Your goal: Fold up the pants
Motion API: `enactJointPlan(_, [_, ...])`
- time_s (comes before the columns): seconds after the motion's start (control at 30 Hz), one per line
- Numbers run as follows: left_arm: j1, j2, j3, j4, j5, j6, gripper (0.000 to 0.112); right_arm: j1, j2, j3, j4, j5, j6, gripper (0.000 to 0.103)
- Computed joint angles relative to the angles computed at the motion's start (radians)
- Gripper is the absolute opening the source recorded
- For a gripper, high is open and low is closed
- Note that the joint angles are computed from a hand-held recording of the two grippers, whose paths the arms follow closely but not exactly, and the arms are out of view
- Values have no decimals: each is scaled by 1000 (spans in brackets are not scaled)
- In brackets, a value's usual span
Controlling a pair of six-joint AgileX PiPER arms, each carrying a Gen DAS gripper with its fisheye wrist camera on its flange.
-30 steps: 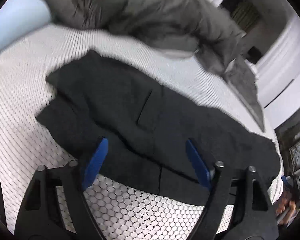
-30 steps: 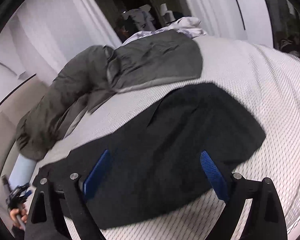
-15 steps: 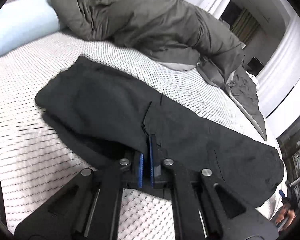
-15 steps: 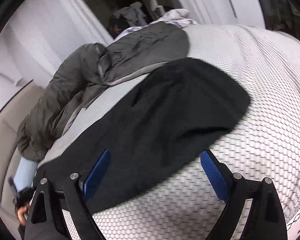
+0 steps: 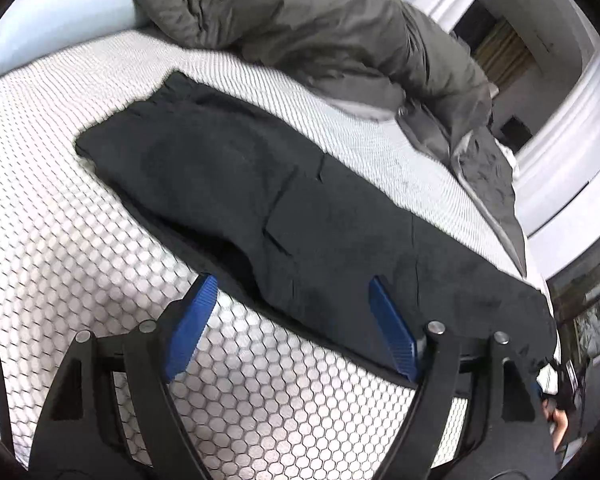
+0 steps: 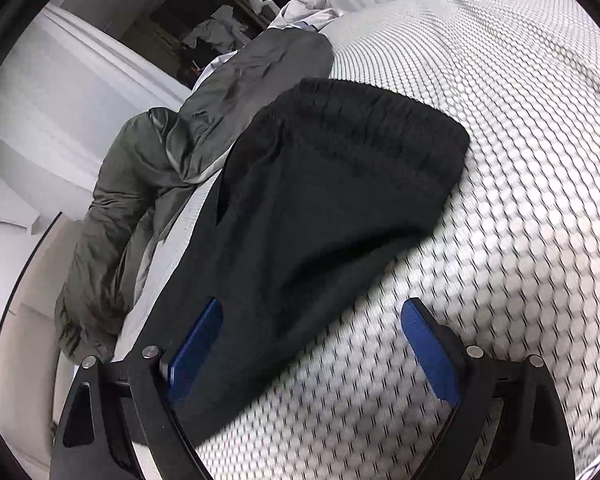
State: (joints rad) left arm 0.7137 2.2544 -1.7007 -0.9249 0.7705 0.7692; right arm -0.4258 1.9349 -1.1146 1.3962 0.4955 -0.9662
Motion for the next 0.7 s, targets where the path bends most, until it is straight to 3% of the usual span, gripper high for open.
enactJointPlan(0.13, [-20,16,5,36,-3,-32,75,64,33,-71,-154,-103,145,87])
enactJointPlan(0.17, [-22,25,-1,28,7,-35,75,77,44,-87,-190,-123,176,82])
enactJointPlan(0.2, [-24,36,-10,19,17,-41,75,94,56,-111,-267,-141,247,76])
enactJointPlan(0.27, [-29,57,-27,-1,18,-52,73,110,90,-171,-395,-126,372,44])
enactJointPlan(0.33, [-31,69,-30,-26,4,-50,66,114,121,-206,-401,-115,387,34])
enactJointPlan(0.37, [-31,75,-34,-36,-5,-59,57,120,128,-213,-396,-120,379,24])
enactJointPlan(0.57, [-37,186,-190,-30,2,-191,16,157,78,-160,-388,-192,317,8])
enactJointPlan(0.7, [-48,200,-205,-34,-27,-180,7,191,24,-106,-407,-261,310,6])
